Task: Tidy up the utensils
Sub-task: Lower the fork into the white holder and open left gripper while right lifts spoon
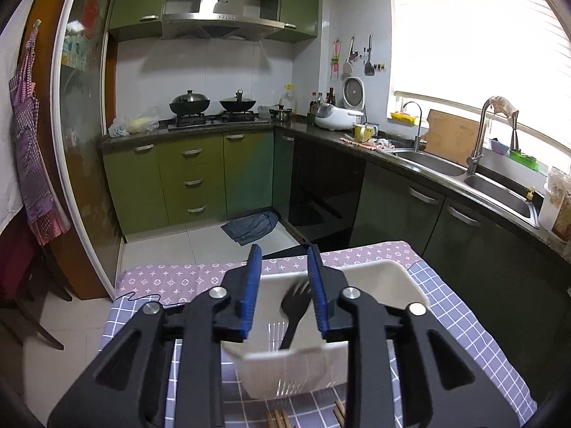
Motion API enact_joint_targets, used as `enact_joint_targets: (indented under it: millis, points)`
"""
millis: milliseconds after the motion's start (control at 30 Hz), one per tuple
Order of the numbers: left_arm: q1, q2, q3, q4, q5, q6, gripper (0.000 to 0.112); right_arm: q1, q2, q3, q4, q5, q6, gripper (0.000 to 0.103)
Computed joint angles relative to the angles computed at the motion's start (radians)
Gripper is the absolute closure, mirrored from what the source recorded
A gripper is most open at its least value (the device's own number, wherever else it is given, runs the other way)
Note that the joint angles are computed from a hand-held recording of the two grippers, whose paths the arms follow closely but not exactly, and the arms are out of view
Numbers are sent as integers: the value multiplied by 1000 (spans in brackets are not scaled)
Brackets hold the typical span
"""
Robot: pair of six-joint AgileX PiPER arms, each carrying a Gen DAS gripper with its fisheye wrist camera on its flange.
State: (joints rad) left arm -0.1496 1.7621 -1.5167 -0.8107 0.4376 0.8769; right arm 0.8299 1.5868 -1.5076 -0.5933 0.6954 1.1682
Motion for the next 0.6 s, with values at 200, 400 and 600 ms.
enact_joint_targets:
  millis: [200,400,600]
  points:
    - [105,-165,115,-35,80,13,81,-46,158,-291,-164,52,9,93]
    - [248,-326,257,-31,219,63,75,-106,408,-622,-292,80,-3,93]
    - [312,-353,272,17,311,58,75,-161,711,-1042,-141,195,-226,93]
